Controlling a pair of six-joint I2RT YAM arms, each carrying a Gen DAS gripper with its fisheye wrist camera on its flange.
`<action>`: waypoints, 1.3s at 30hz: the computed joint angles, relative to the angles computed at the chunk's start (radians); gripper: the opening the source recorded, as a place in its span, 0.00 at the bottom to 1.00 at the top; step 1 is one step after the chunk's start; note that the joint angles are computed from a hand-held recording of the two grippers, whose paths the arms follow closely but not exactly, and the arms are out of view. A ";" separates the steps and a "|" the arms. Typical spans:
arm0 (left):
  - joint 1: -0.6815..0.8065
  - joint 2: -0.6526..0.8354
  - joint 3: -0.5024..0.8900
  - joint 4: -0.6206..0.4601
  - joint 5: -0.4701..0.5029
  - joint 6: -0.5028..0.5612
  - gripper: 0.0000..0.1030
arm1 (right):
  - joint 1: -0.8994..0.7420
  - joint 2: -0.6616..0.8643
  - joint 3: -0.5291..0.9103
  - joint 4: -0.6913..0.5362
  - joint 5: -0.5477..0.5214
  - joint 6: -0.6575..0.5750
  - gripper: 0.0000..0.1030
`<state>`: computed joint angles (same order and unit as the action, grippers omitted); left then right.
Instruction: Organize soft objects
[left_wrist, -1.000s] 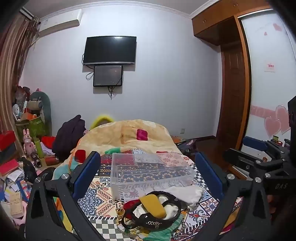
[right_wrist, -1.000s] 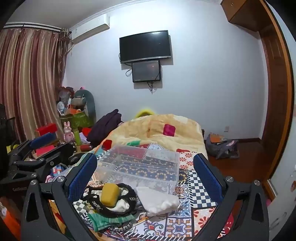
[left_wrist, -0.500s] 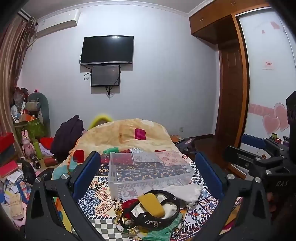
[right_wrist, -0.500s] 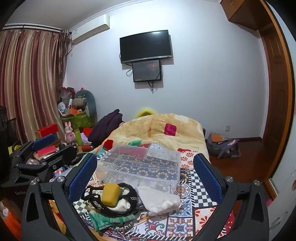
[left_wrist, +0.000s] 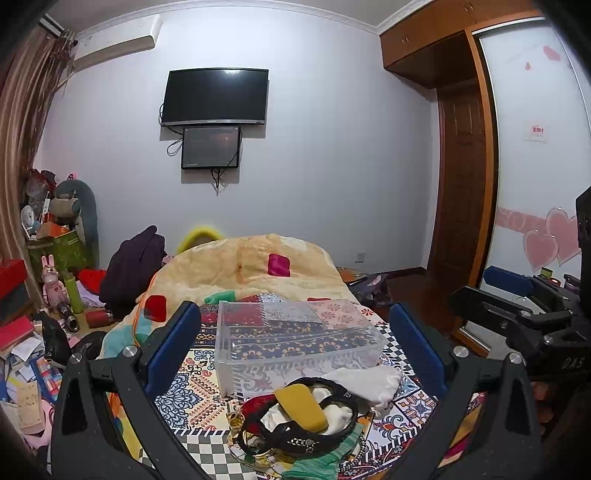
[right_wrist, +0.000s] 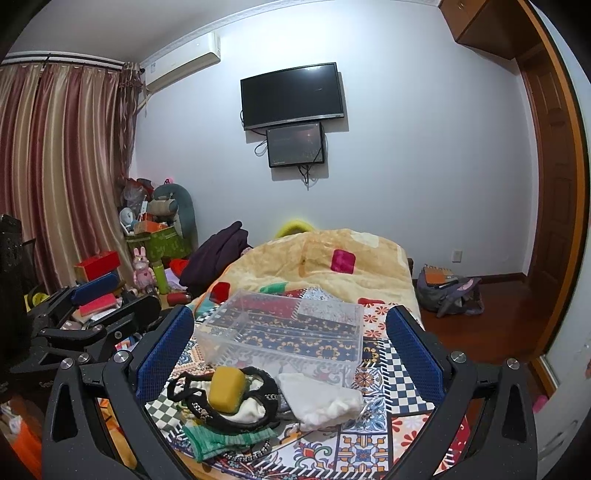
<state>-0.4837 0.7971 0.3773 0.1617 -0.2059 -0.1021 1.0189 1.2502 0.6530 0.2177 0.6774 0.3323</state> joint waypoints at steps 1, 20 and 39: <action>-0.001 0.001 0.000 0.001 -0.001 0.001 1.00 | 0.000 -0.001 -0.001 0.000 0.000 -0.001 1.00; -0.027 0.004 -0.013 0.021 -0.029 0.005 1.00 | 0.008 0.001 -0.002 0.009 0.004 0.003 1.00; -0.030 -0.002 -0.015 0.022 -0.031 0.008 1.00 | 0.009 0.002 -0.005 0.016 0.003 0.002 1.00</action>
